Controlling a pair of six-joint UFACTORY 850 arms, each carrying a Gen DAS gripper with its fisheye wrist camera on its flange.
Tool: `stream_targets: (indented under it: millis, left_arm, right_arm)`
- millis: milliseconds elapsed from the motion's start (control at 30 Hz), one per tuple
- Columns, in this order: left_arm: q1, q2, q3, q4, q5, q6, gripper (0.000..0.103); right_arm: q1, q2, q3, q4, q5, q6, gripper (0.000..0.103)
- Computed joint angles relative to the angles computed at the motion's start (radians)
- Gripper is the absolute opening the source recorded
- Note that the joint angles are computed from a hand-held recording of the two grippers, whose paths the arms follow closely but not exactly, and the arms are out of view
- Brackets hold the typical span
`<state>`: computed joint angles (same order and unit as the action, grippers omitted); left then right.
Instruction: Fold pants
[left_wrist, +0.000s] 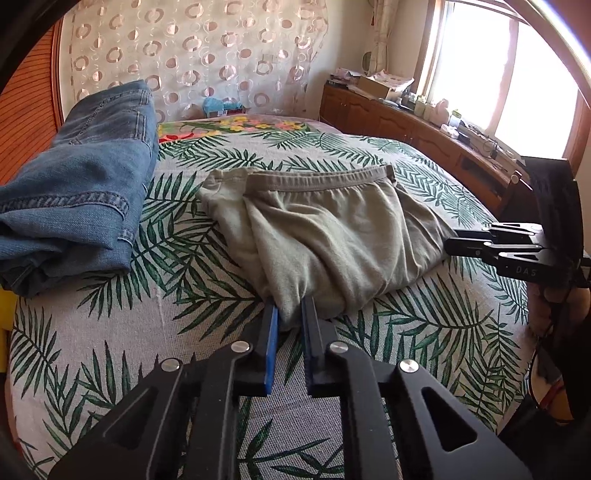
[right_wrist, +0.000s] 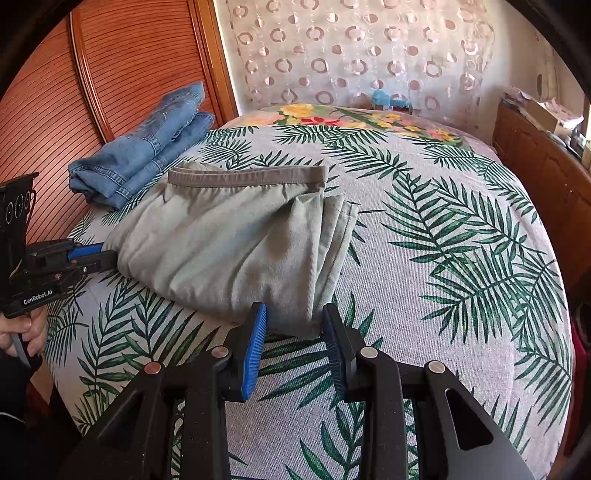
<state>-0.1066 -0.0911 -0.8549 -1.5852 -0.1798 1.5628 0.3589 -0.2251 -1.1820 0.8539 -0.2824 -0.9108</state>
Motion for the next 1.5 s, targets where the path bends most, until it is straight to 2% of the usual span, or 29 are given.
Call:
stream_targets:
  millis: [67,167,300,367,467,833,1000,1100,1167,1300,1333,1500]
  left_arm:
    - [0.007,0.013,0.010,-0.087,-0.011,0.085,0.011]
    - [0.017,0.029,0.019,-0.167,-0.028,0.159,0.011]
    - [0.024,0.040,0.023,-0.206,-0.026,0.195,0.010]
    - [0.022,0.042,0.025,-0.193,-0.022,0.186,0.010]
    - [0.023,0.041,0.028,-0.173,-0.021,0.165,0.010]
    - [0.016,0.083,0.052,0.042,-0.021,-0.045,0.010]
    - [0.018,0.092,0.065,0.088,-0.025,-0.101,0.010]
    - [0.008,0.076,0.050,0.190,0.000,-0.213,0.011]
    - [0.007,0.071,0.045,0.209,-0.004,-0.239,0.014]
    - [0.003,0.067,0.035,0.242,0.014,-0.274,0.041]
    - [0.008,0.065,0.034,0.216,0.009,-0.245,0.044]
    - [0.012,0.036,-0.003,0.351,0.009,-0.384,0.045]
  right_arm:
    - [0.001,0.004,0.007,-0.005,0.013,-0.010,0.020]
    - [-0.009,0.011,0.016,0.074,0.001,-0.094,0.009]
    - [-0.013,0.041,0.046,0.173,0.050,-0.193,0.004]
    - [-0.020,0.062,0.069,0.305,0.073,-0.319,0.003]
    - [-0.024,0.079,0.088,0.343,0.079,-0.360,0.003]
    - [-0.026,0.102,0.102,0.199,0.030,-0.218,0.003]
    - [-0.030,0.133,0.120,0.177,-0.007,-0.205,0.003]
    - [-0.033,0.139,0.128,0.196,-0.025,-0.224,0.003]
    - [-0.034,0.139,0.131,0.192,-0.020,-0.220,0.003]
    - [-0.042,0.138,0.125,0.184,-0.026,-0.198,0.003]
    - [-0.044,0.141,0.126,0.184,-0.024,-0.200,0.003]
    - [-0.043,0.141,0.117,0.164,-0.011,-0.175,0.003]
